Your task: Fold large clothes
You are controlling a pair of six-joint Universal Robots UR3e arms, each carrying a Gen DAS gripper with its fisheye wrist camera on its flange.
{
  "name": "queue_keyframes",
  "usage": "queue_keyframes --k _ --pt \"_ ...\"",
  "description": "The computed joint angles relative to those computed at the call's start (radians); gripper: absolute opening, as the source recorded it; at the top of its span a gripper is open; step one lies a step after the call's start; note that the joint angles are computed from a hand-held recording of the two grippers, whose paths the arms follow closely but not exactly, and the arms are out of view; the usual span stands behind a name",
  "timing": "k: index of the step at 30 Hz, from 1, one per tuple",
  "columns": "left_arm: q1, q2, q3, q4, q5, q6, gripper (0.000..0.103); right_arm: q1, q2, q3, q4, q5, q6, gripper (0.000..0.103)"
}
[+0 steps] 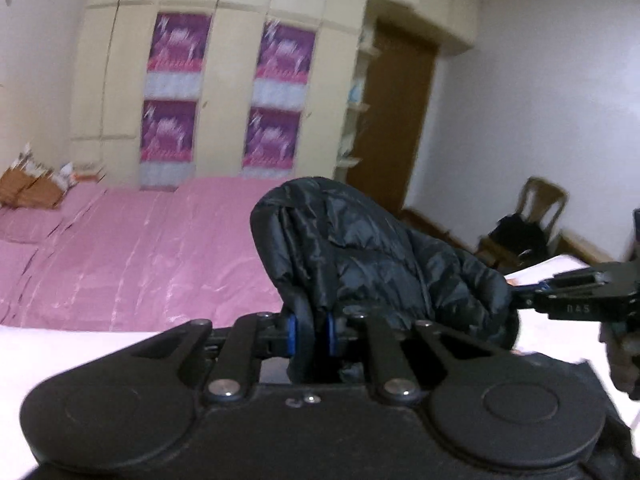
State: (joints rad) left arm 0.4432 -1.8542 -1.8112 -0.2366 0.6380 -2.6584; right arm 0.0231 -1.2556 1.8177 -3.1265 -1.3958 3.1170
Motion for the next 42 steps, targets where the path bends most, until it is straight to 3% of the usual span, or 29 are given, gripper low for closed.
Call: queue_keyframes --k 3,5,9,11,12,14,16,21,24,26,27,28,30,36,39,41,42 --pt "0.098 0.148 -0.248 0.040 -0.092 0.134 0.013 0.060 -0.120 0.231 -0.180 -0.046 -0.068 0.009" --pt "0.152 0.242 -0.361 -0.039 -0.143 0.267 0.013 0.105 -0.156 0.353 -0.278 -0.079 -0.089 0.009" --pt "0.218 0.445 -0.497 -0.318 -0.148 0.511 0.013 0.202 -0.166 0.550 -0.441 -0.165 -0.038 0.010" --pt "0.268 0.525 -0.553 -0.421 -0.164 0.600 0.013 0.260 -0.173 0.599 -0.440 -0.247 0.019 0.038" --pt "0.280 0.550 -0.568 -0.463 -0.167 0.623 0.013 0.274 -0.178 0.648 -0.500 -0.263 0.059 0.058" --pt "0.300 0.572 -0.567 -0.535 -0.171 0.668 0.013 0.243 -0.222 0.745 -0.598 -0.213 0.121 0.058" --pt "0.307 0.575 -0.564 -0.547 -0.175 0.675 0.013 0.201 -0.288 0.748 -0.562 -0.162 0.164 0.058" --pt "0.325 0.560 -0.527 -0.624 -0.189 0.663 0.013 0.102 -0.256 0.566 -0.402 -0.051 0.265 0.058" --pt "0.335 0.550 -0.502 -0.670 -0.187 0.647 0.013 0.036 -0.200 0.485 -0.343 0.049 0.262 0.058" --pt "0.340 0.552 -0.497 -0.687 -0.182 0.639 0.013 0.019 -0.207 0.508 -0.338 0.076 0.249 0.053" --pt "0.338 0.544 -0.496 -0.670 -0.180 0.624 0.013 0.016 -0.207 0.507 -0.324 0.088 0.235 0.026" --pt "0.337 0.552 -0.479 -0.726 -0.166 0.645 0.013 0.023 -0.205 0.503 -0.311 0.083 0.231 0.014" --pt "0.325 0.530 -0.456 -0.709 -0.163 0.616 0.013 0.026 -0.231 0.555 -0.360 0.076 0.232 0.007" --pt "0.358 0.569 -0.479 -0.787 -0.164 0.684 0.019 0.086 -0.267 0.674 -0.505 0.010 0.139 0.003" --pt "0.401 0.615 -0.483 -0.873 -0.150 0.710 0.043 0.097 -0.242 0.724 -0.570 0.002 0.108 0.003" --pt "0.492 0.705 -0.494 -1.045 -0.211 0.807 0.075 0.092 -0.223 0.753 -0.617 0.011 0.110 0.003" --pt "0.534 0.739 -0.480 -1.151 -0.242 0.863 0.079 0.101 -0.206 0.759 -0.644 0.003 0.110 0.002"
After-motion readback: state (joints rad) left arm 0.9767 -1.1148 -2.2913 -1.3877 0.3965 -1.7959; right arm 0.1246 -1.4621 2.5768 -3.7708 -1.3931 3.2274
